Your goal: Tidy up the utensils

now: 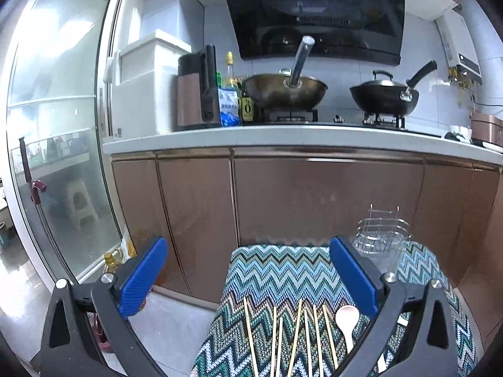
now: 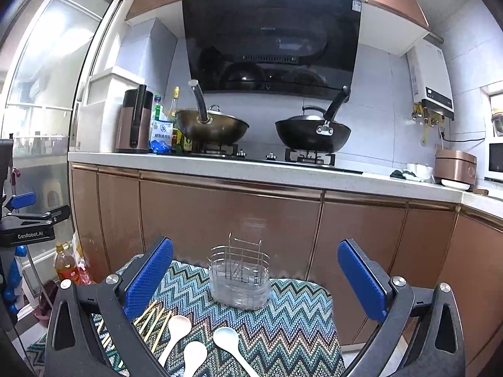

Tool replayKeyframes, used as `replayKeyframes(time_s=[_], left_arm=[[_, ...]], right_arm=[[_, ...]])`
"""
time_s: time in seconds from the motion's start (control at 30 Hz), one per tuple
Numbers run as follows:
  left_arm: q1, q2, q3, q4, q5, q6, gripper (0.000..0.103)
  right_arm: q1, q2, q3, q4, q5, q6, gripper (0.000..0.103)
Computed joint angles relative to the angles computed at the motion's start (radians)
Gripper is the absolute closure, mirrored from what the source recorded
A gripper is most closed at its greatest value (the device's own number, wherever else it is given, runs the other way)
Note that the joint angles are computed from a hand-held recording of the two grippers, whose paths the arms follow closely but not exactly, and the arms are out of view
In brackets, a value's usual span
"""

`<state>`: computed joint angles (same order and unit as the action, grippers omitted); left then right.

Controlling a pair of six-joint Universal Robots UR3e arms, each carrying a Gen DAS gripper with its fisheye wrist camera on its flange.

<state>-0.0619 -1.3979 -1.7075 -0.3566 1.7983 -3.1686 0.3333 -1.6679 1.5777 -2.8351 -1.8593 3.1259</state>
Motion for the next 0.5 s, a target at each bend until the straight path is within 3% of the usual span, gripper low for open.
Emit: replayKeyframes(time_s=[0.3, 0.5], left_arm=[[0.042, -0.043, 0.041, -0.125, -0.082, -0.014, 0.0], [0.105, -0.076, 0.086, -0.262, -0.191, -0.021, 0.001]], right_arm=[[-0.056, 0.005, 0.025, 0.046, 0.096, -0.003, 0.008], [-0.138, -0.018, 0.034, 0.163, 0.221, -0.001, 0.022]])
